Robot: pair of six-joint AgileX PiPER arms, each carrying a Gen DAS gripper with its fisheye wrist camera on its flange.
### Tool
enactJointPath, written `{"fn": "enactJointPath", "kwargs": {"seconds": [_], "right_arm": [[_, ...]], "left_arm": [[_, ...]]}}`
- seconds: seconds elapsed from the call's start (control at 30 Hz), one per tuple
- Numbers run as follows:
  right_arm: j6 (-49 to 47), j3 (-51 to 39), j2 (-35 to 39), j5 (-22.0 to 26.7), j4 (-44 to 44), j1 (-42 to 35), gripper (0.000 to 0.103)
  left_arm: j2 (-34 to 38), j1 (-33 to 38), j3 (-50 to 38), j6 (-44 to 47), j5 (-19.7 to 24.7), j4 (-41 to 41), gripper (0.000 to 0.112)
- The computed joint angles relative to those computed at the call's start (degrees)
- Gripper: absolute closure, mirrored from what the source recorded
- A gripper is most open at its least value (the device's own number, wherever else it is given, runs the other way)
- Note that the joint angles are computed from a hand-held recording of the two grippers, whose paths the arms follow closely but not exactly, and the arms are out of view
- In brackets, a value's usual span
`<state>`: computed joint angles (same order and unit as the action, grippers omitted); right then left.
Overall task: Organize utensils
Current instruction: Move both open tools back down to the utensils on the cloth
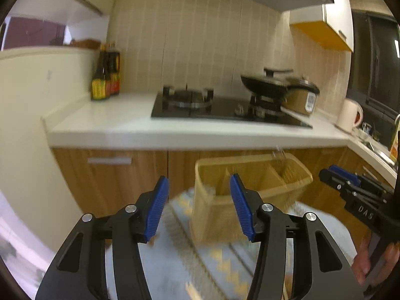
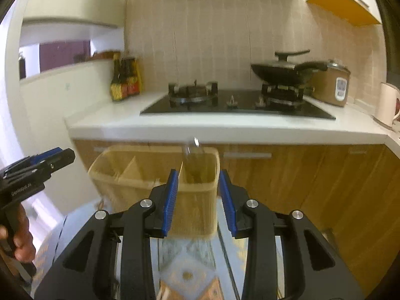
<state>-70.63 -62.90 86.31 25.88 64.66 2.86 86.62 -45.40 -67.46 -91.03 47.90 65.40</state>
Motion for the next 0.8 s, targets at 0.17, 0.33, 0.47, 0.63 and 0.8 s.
{"fn": "enactJointPath", "kwargs": {"seconds": [0.17, 0.33, 0.47, 0.63, 0.8], "right_arm": [[9.4, 0.9, -2.3, 12.6, -10.1, -5.4, 0.07], [12.8, 2.4, -2.3, 21.6, -15.8, -9.0, 0.053], [16.6, 4.0, -1.4, 25.8, -21.8, -9.1, 0.053], [21.7, 5.5, 0.5, 29.3, -30.5, -6.1, 0.07], [23.9, 7.6, 2.1, 29.6, -34.8, -3.5, 0.076]], "left_arm": [[-5.1, -1.3, 5.8, 4.7, -1.4, -11.8, 0.063], [-7.5, 0.5, 11.9, 12.5, -9.8, -27.9, 0.063], [-6.1, 2.7, 14.8, 22.1, -16.1, -41.0, 0.065], [-2.5, 4.0, 15.7, 34.0, -20.6, -54.1, 0.07], [1.2, 3.6, 14.2, 38.8, -19.8, -58.8, 0.073]]}}
